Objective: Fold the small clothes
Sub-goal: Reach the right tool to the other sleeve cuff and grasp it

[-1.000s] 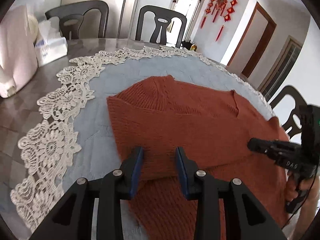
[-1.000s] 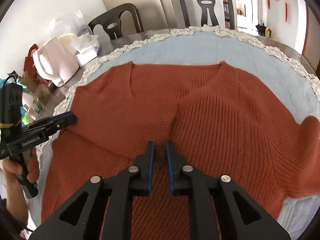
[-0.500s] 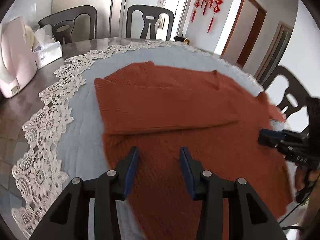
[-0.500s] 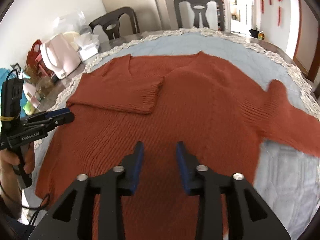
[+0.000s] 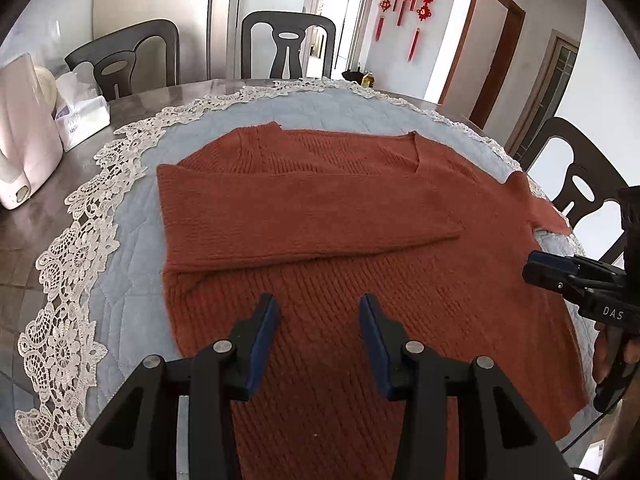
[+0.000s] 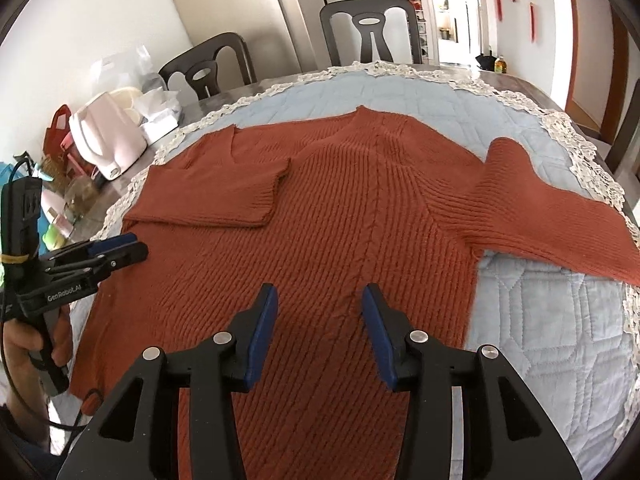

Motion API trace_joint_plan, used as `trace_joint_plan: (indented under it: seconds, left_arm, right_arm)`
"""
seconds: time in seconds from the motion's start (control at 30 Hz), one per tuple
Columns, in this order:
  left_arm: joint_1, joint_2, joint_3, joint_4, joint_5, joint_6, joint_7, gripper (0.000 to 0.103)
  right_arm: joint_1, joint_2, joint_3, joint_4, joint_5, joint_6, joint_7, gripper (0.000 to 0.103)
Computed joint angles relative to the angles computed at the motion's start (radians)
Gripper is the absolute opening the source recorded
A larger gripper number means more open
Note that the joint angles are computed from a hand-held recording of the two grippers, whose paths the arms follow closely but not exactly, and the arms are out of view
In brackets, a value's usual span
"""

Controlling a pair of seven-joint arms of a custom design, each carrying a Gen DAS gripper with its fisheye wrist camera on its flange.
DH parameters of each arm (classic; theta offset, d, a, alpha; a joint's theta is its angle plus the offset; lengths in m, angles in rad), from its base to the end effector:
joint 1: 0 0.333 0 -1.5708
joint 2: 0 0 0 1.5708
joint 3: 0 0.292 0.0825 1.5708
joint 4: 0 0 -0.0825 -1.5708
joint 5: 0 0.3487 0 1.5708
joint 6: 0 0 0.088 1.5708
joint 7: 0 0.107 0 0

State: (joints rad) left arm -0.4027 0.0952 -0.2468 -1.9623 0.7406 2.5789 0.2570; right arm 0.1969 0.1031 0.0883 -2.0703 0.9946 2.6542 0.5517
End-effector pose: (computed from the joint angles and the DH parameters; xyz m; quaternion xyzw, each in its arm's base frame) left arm 0.4602 -0.3593 0.4746 -0.7062 0.6135 -0.2894 0.2029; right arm 0.5504 0.1361 0.4208 -0.7970 0.4673 -0.0594 0.3780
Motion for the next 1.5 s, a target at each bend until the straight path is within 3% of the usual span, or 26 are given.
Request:
trace_joint_plan:
  seconds: [0.43,0.77,0.93,1.07,1.2,1.43,1.5]
  left_arm:
    - [-0.028,0.050,0.009,0.080,0.033,-0.041,0.005,0.046]
    - [-0.040,0.083,0.025,0.097,0.005,-0.031,0.025,0.046]
    - [-0.039,0.079,0.028,0.083,-0.003,-0.005,0.025,0.051]
    - [-0.038,0.082,0.029,0.084,-0.010,0.006,0.038,0.056]
    - [-0.040,0.084,0.032,0.084,-0.011,0.012,0.040,0.058]
    - [-0.032,0.074,0.037,0.060,-0.015,0.064,0.026,0.060]
    - [-0.031,0.075,0.037,0.059,-0.016,0.069,0.028,0.062]
  right_arm:
    - [-0.026,-0.002,-0.022,0.012,0.031,0.025,0.010,0.045]
    - [-0.108,0.065,-0.047,0.067,0.033,0.033,0.208,0.046]
    - [-0.148,0.097,-0.051,0.089,0.012,0.046,0.342,0.046]
    - [-0.199,0.116,-0.038,0.121,0.113,-0.009,0.318,0.046]
    - [-0.200,0.144,-0.041,0.150,0.094,0.049,0.374,0.046]
    - [-0.256,0.217,-0.011,0.243,0.201,0.017,0.388,0.046]
    - [-0.249,0.235,-0.014,0.263,0.176,0.038,0.411,0.036]
